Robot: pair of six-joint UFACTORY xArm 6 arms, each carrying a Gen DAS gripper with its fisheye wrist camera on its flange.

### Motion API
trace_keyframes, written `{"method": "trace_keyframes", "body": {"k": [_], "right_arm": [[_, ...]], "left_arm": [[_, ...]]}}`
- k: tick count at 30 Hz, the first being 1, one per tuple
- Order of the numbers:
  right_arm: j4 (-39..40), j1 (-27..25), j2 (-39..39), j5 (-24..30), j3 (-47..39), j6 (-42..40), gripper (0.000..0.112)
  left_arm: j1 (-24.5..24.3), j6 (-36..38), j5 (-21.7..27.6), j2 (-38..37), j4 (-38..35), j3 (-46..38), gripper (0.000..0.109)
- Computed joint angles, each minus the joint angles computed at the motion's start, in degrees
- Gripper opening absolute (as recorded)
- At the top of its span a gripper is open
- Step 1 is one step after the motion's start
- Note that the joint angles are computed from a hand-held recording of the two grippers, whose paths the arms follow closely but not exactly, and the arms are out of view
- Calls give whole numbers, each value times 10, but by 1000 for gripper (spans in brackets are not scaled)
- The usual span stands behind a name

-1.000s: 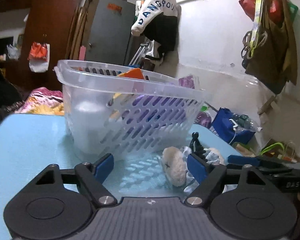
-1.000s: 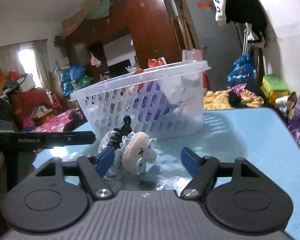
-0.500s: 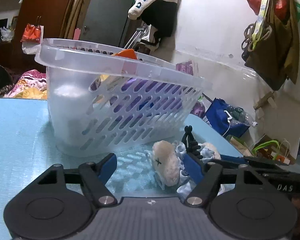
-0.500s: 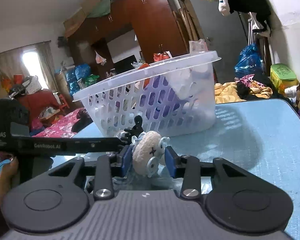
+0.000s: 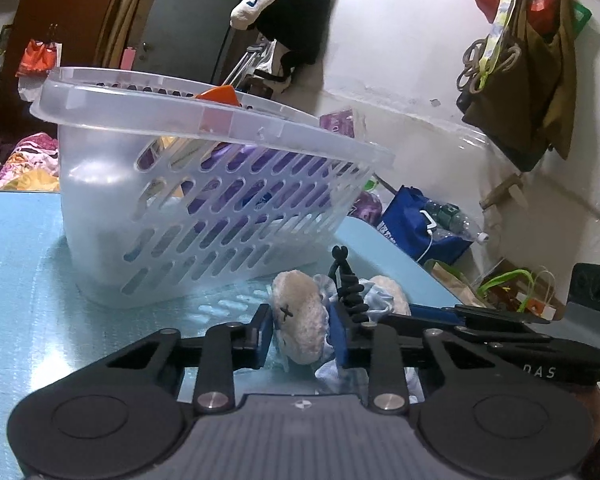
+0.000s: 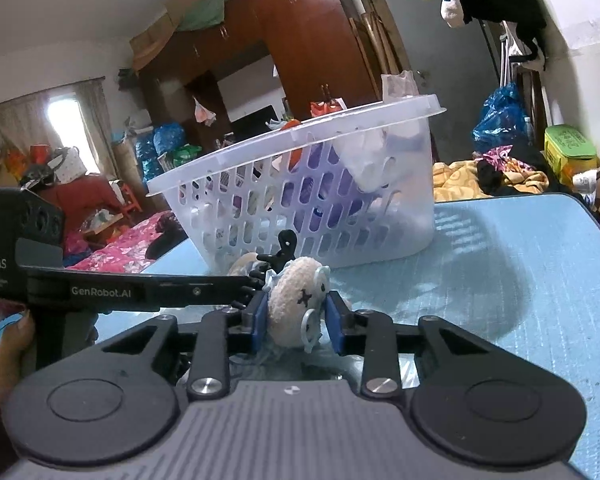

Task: Organize objects
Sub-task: 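Close the left gripper on the plush toy while the right gripper also clamps it, then lift the plush toy with both grippers over the basket and release it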

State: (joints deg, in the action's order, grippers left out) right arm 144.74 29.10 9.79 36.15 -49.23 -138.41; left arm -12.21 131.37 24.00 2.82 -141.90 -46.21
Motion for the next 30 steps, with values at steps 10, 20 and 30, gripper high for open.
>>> {"method": "trace_keyframes", "body": {"k": [10, 20, 30], "right_arm": [[27, -7, -31, 54, 43, -48, 31], [49, 2, -86, 59, 73, -96, 31], [36, 41, -111, -62, -55, -124, 31]], "left_arm": [[2, 100, 62, -51, -76, 59, 32], [-5, 138, 93, -121, -122, 114, 32], [-7, 224, -6, -211, -192, 57, 32]]}}
